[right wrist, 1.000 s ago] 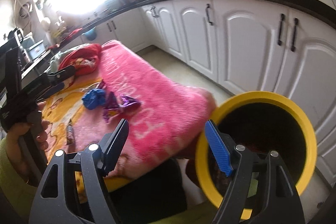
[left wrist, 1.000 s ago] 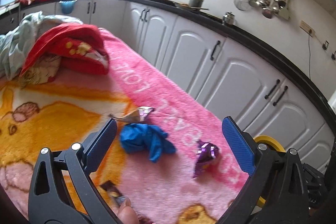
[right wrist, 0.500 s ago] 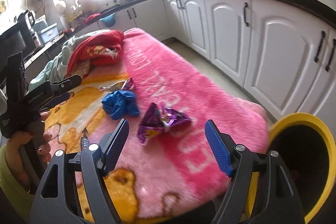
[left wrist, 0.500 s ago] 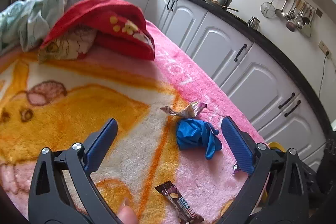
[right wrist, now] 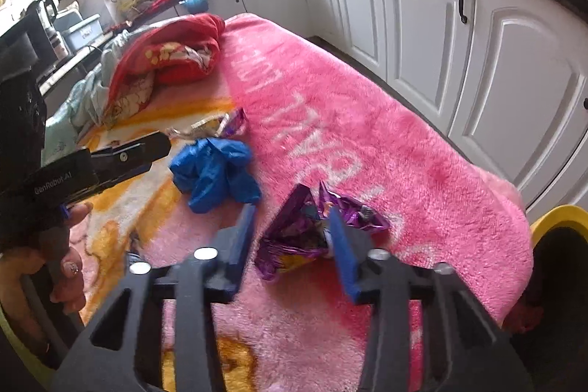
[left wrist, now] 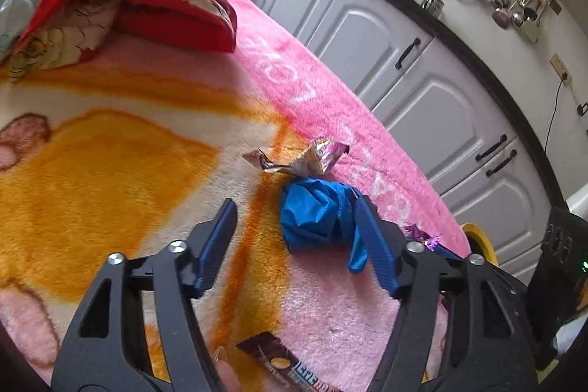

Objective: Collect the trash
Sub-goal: 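Grasp the purple wrapper with the right tool while the left tool grasps the blue glove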

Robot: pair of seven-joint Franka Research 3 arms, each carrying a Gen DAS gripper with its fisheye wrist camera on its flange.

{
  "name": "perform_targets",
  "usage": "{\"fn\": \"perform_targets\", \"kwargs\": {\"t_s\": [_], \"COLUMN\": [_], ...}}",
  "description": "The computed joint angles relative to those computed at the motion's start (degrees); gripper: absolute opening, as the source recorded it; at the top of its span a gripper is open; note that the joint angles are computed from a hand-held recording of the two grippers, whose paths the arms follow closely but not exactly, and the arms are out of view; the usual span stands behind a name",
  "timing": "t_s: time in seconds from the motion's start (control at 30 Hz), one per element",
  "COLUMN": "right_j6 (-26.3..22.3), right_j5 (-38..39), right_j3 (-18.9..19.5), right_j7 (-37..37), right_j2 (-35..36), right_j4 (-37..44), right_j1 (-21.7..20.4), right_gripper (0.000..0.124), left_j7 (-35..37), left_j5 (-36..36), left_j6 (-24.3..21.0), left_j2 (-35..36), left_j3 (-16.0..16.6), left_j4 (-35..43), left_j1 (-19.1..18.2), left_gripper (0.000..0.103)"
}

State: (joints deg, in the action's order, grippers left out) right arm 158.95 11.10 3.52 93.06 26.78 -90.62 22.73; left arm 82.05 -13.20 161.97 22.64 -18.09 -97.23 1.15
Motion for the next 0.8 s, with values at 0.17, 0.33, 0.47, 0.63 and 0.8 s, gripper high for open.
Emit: {"fn": "perform_targets", "kwargs": {"t_s": [0.17, 0.33, 0.47, 0.63, 0.8], "right_j6": [2.8, 5.5, 6.9, 8.9, 9.8], "right_j5": [1.8, 8.3, 13.0, 16.9, 20.5], "right_j3": [1.2, 4.5, 6.0, 6.8, 7.4], "right_j7": [-2.0, -5.7, -8.6, -12.5, -15.6], "right_j2": [-1.9, -4.5, -6.5, -8.7, -10.7], "right_j4": [-3.7, -8.2, -11.3, -14.4, -16.6], "right_j1": [-0.9, -3.8, -5.1, -5.6, -6.2], "right_gripper": [0.029, 0.026, 0.021, 0.021, 0.019], "left_j7": [-1.5, 0.6, 2.6, 6.6, 9.0], "left_j5": [1.8, -1.0, -2.3, -6.7, -8.4], "left_j6": [-2.0, -1.5, -0.3, 0.1, 0.0], "left_j2": [2.1, 2.3, 1.1, -0.8, -3.0], "left_j3": [0.9, -1.3, -2.4, -4.4, -4.0], "left_j4": [2.5, 1.8, 0.0, -2.5, -4.6], "left_j1": [-0.9, 0.9, 1.4, 2.8, 1.7], "left_gripper": [0.032, 0.01, 0.002, 0.001, 0.001]}}
